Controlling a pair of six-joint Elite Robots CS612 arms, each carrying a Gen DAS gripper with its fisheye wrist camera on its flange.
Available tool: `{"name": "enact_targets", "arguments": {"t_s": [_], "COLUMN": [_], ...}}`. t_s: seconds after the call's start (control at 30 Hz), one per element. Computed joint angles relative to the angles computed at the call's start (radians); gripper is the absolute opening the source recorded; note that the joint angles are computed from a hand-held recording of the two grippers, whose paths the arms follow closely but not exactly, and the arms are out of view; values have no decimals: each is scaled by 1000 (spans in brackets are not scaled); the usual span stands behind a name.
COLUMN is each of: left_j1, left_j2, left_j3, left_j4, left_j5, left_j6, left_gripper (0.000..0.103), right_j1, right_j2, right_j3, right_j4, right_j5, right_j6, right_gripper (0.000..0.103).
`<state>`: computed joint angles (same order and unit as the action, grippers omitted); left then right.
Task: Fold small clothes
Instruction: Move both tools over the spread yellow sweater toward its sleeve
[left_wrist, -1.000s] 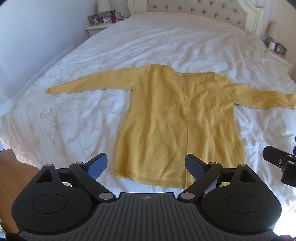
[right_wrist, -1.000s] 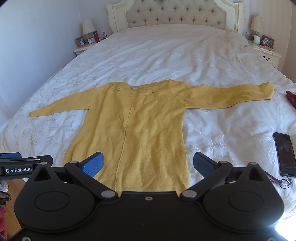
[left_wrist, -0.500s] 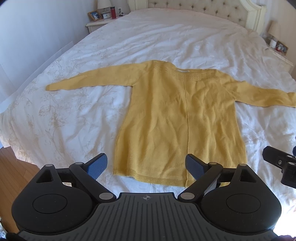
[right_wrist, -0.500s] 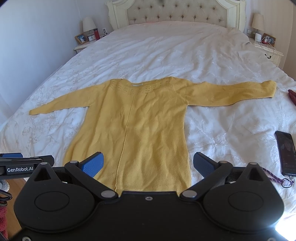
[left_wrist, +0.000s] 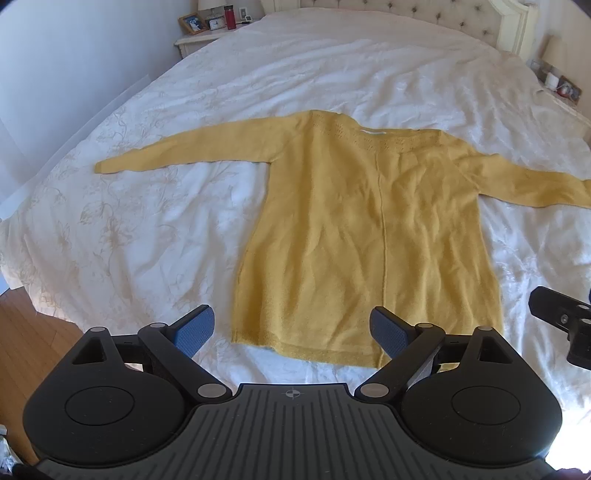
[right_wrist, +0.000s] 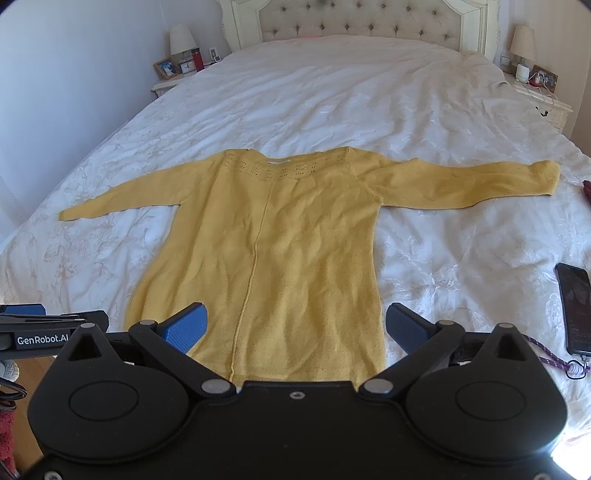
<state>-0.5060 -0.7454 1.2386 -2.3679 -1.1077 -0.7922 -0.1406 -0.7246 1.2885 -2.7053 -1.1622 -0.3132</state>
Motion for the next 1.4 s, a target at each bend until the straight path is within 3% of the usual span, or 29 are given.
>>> {"name": "enact_targets", "arguments": {"t_s": [0.53,0.83,1.17,1.4], "left_j1": [16,44,89,118], "left_j2": [23,63,135,193], "left_j3": [-43,-112,-232,-327], "left_j4": [44,89,140,141], "left_j5": [-26,-60,-106,-111], "left_j6": [11,27,108,201], "left_gripper": [92,92,92,92], "right_j1": [9,26,57,86], "right_j2": [28,68,145,208], "right_j3": [-57,-133,-278,-384], "right_j4": [75,157,256,258], "right_j5": [-9,-34,-86,-167], "right_j6": [1,3,60,96], "right_gripper": [102,102,102,102]}}
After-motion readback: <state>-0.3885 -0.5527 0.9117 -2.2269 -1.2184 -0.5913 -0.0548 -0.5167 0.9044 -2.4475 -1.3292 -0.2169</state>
